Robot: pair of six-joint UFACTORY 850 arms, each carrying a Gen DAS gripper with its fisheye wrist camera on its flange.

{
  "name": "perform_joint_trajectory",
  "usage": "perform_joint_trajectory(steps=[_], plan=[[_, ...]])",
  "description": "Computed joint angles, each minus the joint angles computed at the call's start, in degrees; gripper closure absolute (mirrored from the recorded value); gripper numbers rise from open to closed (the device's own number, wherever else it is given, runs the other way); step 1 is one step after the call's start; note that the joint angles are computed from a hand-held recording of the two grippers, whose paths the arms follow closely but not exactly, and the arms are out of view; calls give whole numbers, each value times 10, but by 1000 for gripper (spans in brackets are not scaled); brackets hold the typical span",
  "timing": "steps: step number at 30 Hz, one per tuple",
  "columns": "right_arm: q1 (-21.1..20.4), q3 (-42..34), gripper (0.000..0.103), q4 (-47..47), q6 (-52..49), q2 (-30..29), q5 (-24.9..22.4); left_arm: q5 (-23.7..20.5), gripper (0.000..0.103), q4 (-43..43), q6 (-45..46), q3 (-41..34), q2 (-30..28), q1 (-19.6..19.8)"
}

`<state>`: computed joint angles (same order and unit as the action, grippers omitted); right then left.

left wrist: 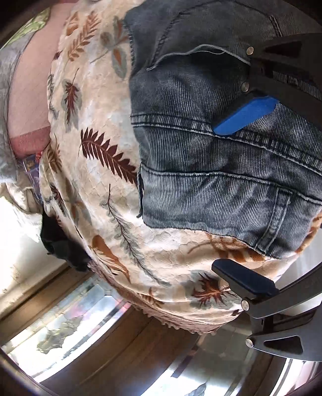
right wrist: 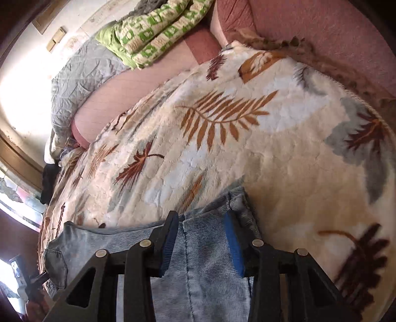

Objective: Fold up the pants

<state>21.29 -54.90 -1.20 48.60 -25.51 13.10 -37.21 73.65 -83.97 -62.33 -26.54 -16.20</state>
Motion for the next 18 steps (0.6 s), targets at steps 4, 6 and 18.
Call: perform_joint_trajectory(steps=[4, 6, 18], plan=[[4, 6, 60, 23, -20, 11, 2, -28, 2, -8, 31, -5, -2, -16], [0, 38, 59, -32, 52, 37, 39, -28, 2, -14, 37, -3, 6, -19], [-8, 157, 43, -92, 144, 127, 36, 94, 2, 66, -18, 85, 111, -106]])
